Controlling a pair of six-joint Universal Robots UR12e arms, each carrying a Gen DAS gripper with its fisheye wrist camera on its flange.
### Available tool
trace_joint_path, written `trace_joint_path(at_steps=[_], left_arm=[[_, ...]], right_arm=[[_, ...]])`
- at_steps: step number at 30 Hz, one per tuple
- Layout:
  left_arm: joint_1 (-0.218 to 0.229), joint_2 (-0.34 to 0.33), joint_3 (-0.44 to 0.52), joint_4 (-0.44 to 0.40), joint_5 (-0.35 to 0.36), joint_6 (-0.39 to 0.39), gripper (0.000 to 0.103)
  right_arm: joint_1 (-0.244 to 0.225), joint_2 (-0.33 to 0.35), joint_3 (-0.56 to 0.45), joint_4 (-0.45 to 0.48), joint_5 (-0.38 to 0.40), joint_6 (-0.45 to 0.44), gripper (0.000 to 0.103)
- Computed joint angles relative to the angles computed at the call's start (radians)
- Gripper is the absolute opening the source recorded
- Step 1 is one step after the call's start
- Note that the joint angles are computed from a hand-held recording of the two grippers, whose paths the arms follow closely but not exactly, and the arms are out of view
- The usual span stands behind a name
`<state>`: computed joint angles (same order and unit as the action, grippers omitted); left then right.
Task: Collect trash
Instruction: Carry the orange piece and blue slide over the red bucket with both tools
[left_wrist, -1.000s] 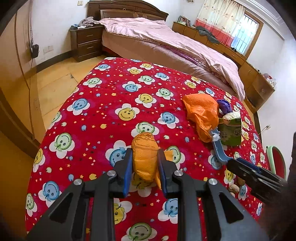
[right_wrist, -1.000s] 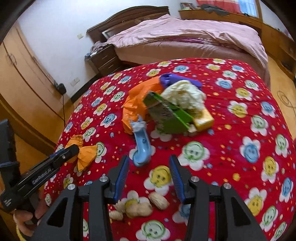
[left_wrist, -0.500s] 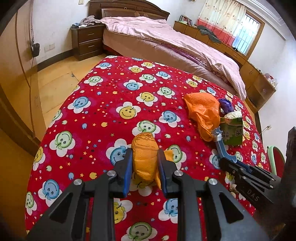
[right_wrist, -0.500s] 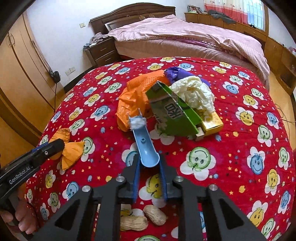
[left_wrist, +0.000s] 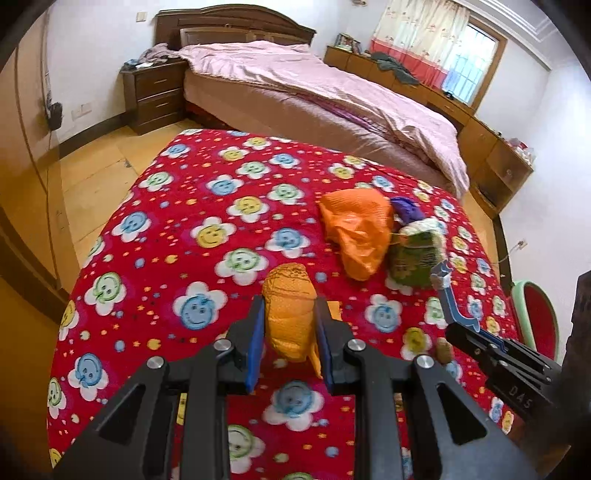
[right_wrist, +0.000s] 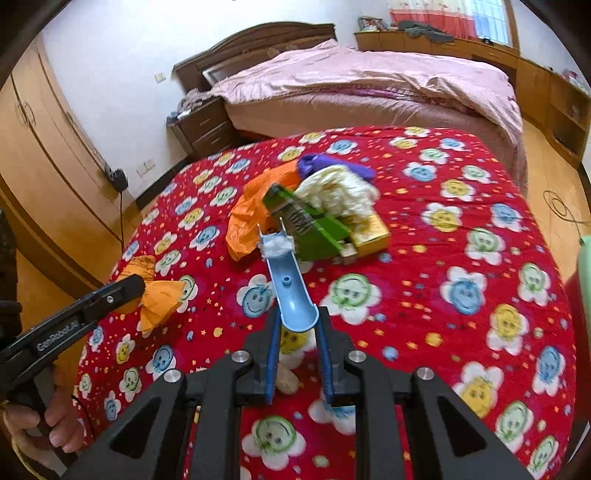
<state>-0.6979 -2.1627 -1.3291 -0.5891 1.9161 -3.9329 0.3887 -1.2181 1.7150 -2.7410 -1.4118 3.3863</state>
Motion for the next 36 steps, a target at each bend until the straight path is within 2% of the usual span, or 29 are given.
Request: trace_joint_path(at_steps=[10, 17, 28, 36], left_arm=[[-0.027, -0.047, 0.101, 0.001, -0.034, 0.092, 0.025], [-0.046, -0.099, 0.202, -0.017, -0.087, 0.172, 0.025], [-0.081, -0.224, 0.434, -0.102, -0.185, 0.305, 0.025], [-0.102, -0.324, 0.622, -0.182, -0.239, 0.38, 0.025]], right_arm=[[-0.047, -0.085, 0.1, -0.091, -0.02, 0.078, 0.021], [-0.08, -0.147, 0.165, -0.14, -0.07, 0.125, 0.021], [-0.153, -0.247, 0.274, -0.186, -0.153, 0.2, 0.021], [-0.205, -0.29, 0.333, -0.206, -0.174, 0.251, 0.021]])
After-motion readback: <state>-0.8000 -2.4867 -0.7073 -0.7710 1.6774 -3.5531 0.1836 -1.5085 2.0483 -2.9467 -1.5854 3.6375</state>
